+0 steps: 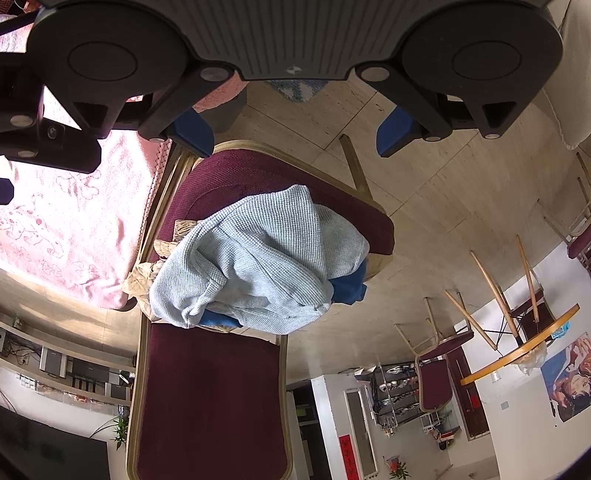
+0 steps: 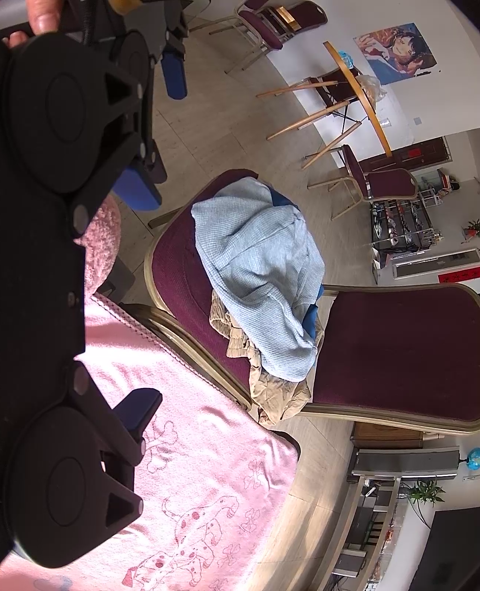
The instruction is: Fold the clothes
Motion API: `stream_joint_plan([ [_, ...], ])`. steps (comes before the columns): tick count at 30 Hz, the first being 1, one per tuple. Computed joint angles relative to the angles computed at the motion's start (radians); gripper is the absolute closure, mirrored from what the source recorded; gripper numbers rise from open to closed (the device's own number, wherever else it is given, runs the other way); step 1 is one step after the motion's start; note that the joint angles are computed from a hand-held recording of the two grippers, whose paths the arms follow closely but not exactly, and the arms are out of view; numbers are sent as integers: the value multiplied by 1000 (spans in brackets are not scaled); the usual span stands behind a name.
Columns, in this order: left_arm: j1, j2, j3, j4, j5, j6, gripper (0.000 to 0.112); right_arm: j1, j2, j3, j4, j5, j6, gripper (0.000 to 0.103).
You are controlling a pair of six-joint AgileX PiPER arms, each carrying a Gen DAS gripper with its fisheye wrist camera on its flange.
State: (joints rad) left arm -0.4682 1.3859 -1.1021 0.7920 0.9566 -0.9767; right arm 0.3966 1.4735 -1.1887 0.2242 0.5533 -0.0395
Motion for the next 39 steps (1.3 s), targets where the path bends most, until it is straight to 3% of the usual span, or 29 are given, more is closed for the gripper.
stream_joint_plan([
  [39, 0, -3, -3, 4, -13, 20, 17, -4, 8, -11, 3, 11, -2, 0],
])
